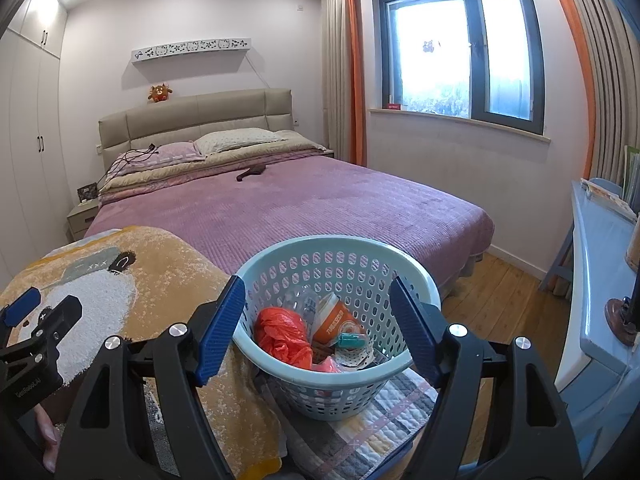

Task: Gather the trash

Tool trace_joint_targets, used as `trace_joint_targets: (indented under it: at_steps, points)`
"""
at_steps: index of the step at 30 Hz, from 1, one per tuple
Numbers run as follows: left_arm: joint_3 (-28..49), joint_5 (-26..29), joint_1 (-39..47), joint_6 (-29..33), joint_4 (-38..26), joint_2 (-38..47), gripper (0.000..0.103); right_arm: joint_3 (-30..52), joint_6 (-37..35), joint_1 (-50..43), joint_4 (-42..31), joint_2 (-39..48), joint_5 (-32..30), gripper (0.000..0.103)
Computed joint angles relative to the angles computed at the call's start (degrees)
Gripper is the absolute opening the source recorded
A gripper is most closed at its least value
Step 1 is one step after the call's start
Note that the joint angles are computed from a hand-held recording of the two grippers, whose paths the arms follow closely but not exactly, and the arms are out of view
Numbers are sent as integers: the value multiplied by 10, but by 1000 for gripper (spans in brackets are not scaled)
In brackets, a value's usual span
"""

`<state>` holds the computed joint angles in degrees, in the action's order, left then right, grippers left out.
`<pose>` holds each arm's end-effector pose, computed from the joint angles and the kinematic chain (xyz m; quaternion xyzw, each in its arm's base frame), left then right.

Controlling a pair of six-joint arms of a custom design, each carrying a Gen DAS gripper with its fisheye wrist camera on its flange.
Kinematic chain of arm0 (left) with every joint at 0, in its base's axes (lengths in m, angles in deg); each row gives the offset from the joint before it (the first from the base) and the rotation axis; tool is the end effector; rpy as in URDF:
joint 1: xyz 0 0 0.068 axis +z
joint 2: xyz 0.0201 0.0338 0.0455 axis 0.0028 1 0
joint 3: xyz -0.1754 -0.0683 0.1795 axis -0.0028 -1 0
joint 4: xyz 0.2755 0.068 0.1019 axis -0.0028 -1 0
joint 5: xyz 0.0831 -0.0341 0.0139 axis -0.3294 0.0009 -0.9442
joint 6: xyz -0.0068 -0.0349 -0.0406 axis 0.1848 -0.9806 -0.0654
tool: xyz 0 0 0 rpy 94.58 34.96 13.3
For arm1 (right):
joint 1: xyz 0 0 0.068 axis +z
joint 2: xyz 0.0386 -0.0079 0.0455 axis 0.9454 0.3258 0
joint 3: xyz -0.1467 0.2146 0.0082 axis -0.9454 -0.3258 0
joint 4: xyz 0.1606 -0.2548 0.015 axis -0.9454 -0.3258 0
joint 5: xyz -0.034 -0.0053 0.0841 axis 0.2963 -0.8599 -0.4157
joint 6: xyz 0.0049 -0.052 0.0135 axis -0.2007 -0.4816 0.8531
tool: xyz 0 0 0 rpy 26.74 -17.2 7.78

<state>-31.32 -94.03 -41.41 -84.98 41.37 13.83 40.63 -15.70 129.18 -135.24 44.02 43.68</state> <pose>0.1999 -0.1647 0.1640 0.1451 0.8169 -0.1421 0.5398 0.1140 0.1234 0.2054 0.1751 0.8243 -0.1098 0.5271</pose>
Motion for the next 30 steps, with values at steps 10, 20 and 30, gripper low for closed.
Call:
trace_joint_targets:
  at_steps: [10,20,30]
  points:
    - [2,-11,-9,0,0,0,96,-3,-15,-2,13,-4,-4,71]
    - [3,-17,-16,5,-2,-3,96,-2,-30,-4,30,2,-6,71]
    - [2,-24,-18,1,-2,-2,96,-2,-37,-5,39,7,-8,71]
